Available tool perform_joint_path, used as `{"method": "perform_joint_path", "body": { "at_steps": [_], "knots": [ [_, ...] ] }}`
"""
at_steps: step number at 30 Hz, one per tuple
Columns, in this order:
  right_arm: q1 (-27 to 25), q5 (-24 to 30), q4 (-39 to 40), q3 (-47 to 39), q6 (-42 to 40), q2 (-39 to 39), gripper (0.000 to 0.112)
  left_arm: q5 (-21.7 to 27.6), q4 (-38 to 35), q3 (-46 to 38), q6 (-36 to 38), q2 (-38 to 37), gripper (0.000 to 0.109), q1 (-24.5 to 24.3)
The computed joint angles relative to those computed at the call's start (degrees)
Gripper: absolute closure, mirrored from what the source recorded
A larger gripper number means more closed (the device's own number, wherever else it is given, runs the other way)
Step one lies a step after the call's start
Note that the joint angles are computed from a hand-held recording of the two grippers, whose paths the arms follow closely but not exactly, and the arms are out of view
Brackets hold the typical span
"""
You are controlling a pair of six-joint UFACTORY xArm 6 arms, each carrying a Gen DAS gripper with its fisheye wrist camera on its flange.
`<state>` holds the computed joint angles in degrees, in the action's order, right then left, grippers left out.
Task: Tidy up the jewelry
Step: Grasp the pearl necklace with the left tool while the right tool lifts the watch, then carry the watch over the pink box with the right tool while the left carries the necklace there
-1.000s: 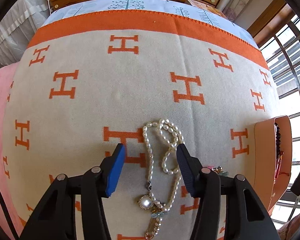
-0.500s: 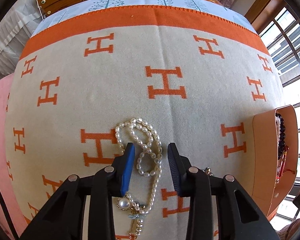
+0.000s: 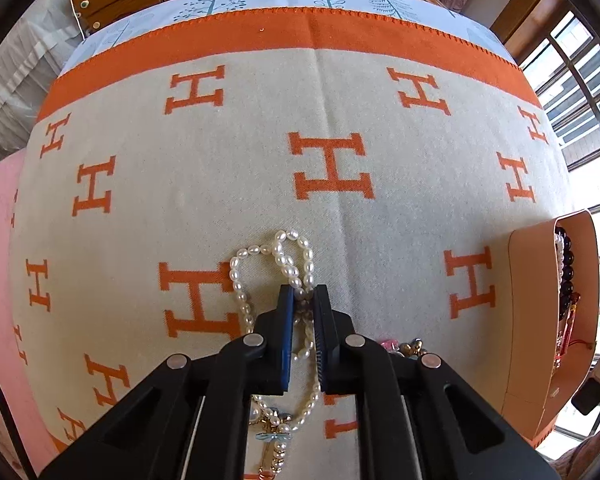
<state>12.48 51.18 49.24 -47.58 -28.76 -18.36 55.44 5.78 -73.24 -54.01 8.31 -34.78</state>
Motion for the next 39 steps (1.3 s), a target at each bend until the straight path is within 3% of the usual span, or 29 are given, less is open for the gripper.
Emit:
{"method": "perform_joint_path", "body": {
  "at_steps": [4, 9, 20, 29, 39],
  "knots": [
    [0.1, -0.6, 0.2, 0.4, -0.2, -0.4, 0.103, -5.4, -0.6, 4.1, -3.1, -3.5, 0.106, -0.1],
    [-0.3, -1.4, 0.2, 1.1, -0.9, -2.1, 0.103, -7.9, 3.0, 4.5, -6.5, -7.3, 0.106, -2.2],
    [-2.4, -1.8, 0.9, 3.5, -1.9, -6.9, 0.103, -4.2, 16.8, -5.4, -13.4, -13.0, 0.106, -8.7],
    [-4.7, -3.2, -0.3, 5.7, -1.0, -9.5, 0.103, -1.1, 23.0, -18.7, -14.3, -8.8, 0.106, -14.8],
    [-5.7, -5.4, -2.8, 7.8, -0.5, -9.4, 0.103, -1.8, 17.9, -24.9, -9.9, -1.8, 0.106, -17.2]
  ]
}}
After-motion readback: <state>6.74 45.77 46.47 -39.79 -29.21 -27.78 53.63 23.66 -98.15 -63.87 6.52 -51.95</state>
